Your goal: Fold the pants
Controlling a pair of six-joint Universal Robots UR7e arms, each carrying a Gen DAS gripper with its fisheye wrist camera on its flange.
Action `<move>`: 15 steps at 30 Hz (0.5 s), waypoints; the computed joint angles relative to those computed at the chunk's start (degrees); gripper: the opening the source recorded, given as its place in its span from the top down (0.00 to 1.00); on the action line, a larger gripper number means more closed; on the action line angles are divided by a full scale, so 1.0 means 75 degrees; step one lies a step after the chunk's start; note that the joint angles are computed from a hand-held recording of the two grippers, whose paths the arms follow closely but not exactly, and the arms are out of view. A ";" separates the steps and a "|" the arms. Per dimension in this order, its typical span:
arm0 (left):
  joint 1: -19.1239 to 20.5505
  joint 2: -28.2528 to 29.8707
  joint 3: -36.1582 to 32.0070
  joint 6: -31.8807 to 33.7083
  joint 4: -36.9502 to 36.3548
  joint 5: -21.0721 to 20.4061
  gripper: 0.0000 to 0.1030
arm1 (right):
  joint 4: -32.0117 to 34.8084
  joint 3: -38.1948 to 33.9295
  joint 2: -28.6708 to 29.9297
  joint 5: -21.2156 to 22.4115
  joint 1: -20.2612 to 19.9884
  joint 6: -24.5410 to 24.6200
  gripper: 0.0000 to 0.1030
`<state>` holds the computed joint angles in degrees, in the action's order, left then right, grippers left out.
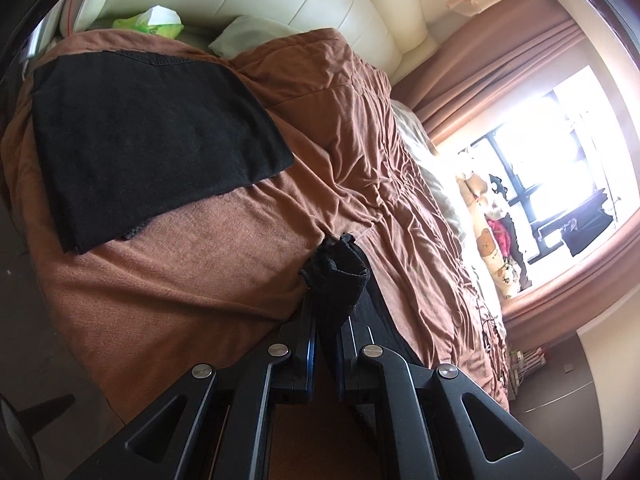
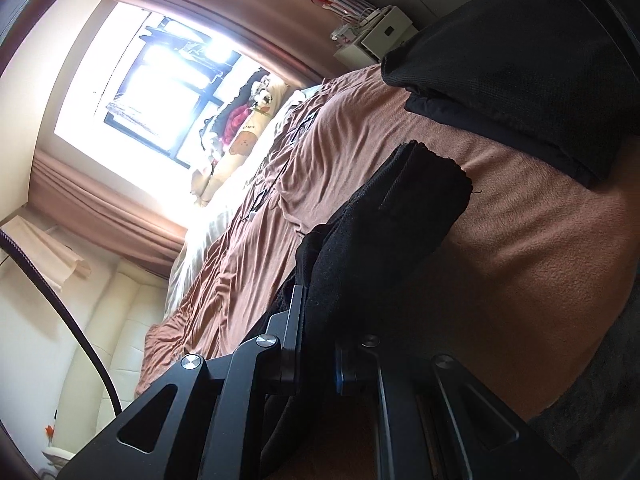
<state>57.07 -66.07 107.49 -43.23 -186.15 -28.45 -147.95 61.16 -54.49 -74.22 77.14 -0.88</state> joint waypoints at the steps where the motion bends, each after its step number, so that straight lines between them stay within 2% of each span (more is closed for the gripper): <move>1: -0.0016 -0.0042 0.0098 -0.0080 -0.0037 0.0000 0.92 | 0.0013 0.0024 -0.0024 -0.0010 0.0001 -0.0002 0.92; 5: 0.0033 -0.0202 0.0509 -0.0467 -0.0098 -0.0057 0.92 | 0.0131 0.0071 -0.0093 -0.0060 -0.0041 -0.0017 0.92; 8: 0.0193 -0.0366 0.0634 -0.1458 0.1013 -0.0169 0.92 | 0.0376 -0.0060 -0.0037 -0.0249 -0.0039 0.0026 0.92; 11: 0.0305 -0.0530 0.0663 -0.2532 0.2405 -0.0321 0.90 | 0.0804 -0.0307 0.0088 -0.0867 0.0052 0.0099 0.86; 13: 0.0299 -0.0637 0.0718 -0.3040 0.3052 -0.0307 0.84 | 0.1084 -0.0436 0.0138 -0.1414 0.0134 0.0146 0.78; 14: 0.0281 -0.0699 0.0745 -0.3247 0.3301 -0.0271 0.81 | 0.1164 -0.0453 0.0122 -0.1608 0.0160 0.0148 0.68; 15: 0.0253 -0.0750 0.0785 -0.3343 0.3406 -0.0241 0.73 | 0.1188 -0.0421 0.0079 -0.1653 0.0162 0.0112 0.58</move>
<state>58.96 -71.70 113.37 -68.30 -160.61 -30.26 -139.04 58.00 -53.90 -86.62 78.35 -0.03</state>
